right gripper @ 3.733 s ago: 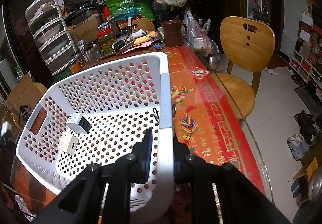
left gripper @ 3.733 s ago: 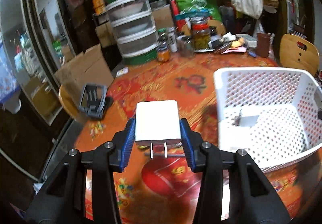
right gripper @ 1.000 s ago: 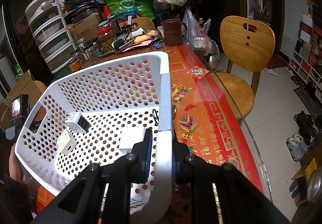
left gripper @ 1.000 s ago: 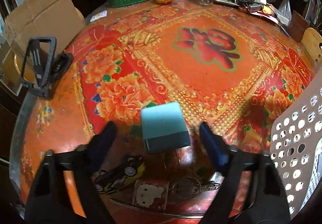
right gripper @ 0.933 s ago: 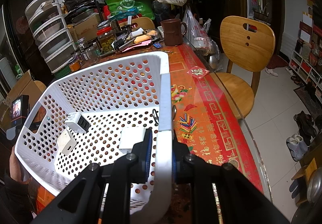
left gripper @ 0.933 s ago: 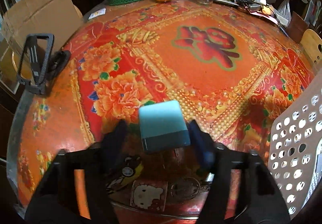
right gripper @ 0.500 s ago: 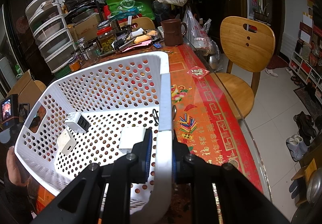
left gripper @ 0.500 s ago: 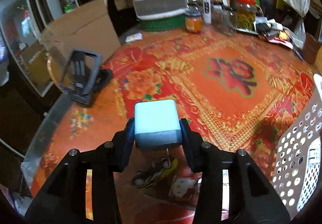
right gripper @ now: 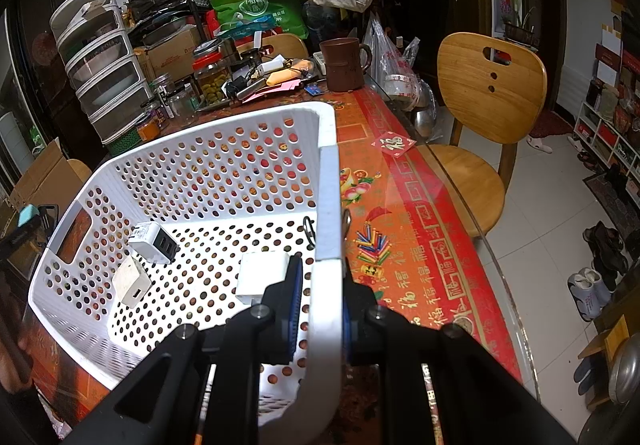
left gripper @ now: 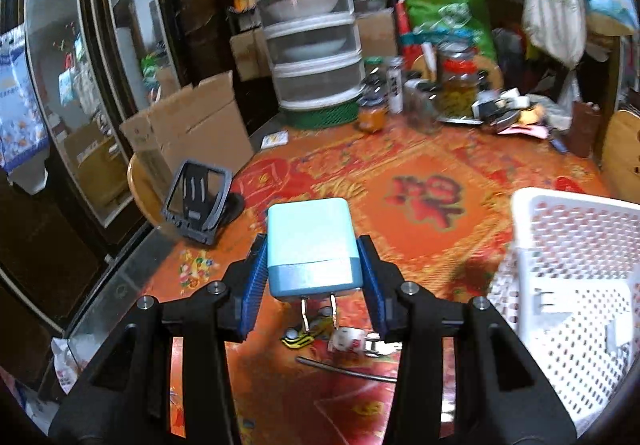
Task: Organize rigid objects
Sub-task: 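Carry the light blue charger over the basket and lower it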
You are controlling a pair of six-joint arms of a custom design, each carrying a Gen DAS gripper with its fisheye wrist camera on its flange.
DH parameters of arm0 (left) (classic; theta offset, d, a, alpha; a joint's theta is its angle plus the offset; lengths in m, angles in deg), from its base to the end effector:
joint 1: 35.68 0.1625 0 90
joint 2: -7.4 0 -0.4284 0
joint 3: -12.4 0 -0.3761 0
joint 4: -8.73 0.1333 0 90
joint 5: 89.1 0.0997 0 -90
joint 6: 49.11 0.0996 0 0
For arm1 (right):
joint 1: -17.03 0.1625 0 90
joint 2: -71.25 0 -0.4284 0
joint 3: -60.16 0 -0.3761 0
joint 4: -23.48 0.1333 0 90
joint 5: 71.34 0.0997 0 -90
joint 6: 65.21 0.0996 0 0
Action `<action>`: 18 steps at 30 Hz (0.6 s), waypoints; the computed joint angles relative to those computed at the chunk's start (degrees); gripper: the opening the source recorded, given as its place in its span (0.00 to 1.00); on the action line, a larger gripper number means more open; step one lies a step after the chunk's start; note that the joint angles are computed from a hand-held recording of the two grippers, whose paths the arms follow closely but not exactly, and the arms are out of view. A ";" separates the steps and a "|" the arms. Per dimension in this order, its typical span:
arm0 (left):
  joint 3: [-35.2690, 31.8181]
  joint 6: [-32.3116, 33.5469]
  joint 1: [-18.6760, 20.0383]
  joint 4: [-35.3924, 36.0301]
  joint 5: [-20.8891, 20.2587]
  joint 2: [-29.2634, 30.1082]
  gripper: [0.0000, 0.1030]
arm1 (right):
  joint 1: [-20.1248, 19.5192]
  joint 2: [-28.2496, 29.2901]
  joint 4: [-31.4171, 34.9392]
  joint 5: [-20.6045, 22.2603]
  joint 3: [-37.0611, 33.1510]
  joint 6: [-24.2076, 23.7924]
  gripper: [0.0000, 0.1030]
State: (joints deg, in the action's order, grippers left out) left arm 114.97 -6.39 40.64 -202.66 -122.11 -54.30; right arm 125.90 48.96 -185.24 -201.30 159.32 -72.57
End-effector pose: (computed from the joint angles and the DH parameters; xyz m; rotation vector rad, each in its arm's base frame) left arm 0.0788 -0.5929 0.3830 0.1096 1.7858 -1.1115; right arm 0.2619 -0.5520 -0.0316 0.2150 -2.3619 0.9793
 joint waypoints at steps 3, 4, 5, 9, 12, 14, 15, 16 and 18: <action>1.50 3.68 -2.42 -5.69 1.65 0.67 0.39 | 0.00 0.00 0.00 0.00 0.00 0.00 0.14; 2.58 3.41 -3.20 -5.68 1.75 0.29 0.40 | -0.02 -0.02 -0.04 0.09 0.02 0.07 0.14; 3.68 3.10 -4.01 -5.45 1.87 -0.02 0.40 | 0.00 -0.03 -0.03 0.12 0.02 0.13 0.14; 6.91 1.70 -6.52 -4.74 1.81 -0.46 0.40 | -0.01 -0.09 0.02 0.11 0.05 0.12 0.14; 8.15 1.23 -8.29 -4.74 2.28 0.25 0.40 | -0.04 -0.14 0.13 0.08 0.01 -0.04 0.14; 8.82 0.48 -9.34 -4.14 2.78 0.76 0.40 | -0.07 -0.17 0.16 0.08 0.06 -0.04 0.14; 8.87 0.77 -9.62 -4.38 2.81 1.24 0.40 | -0.06 -0.13 0.11 0.10 0.03 -0.06 0.14; 8.81 1.10 -9.94 -4.49 2.93 1.71 0.40 | -0.05 -0.13 0.16 0.10 0.01 -0.02 0.14; 9.44 0.33 -10.85 -3.56 3.00 2.83 0.40 | -0.04 -0.13 0.18 0.07 0.00 -0.03 0.14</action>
State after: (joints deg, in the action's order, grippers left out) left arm 124.40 -6.06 29.80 -206.22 -119.11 -51.47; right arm 125.86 48.83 -185.06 -201.23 159.32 -72.60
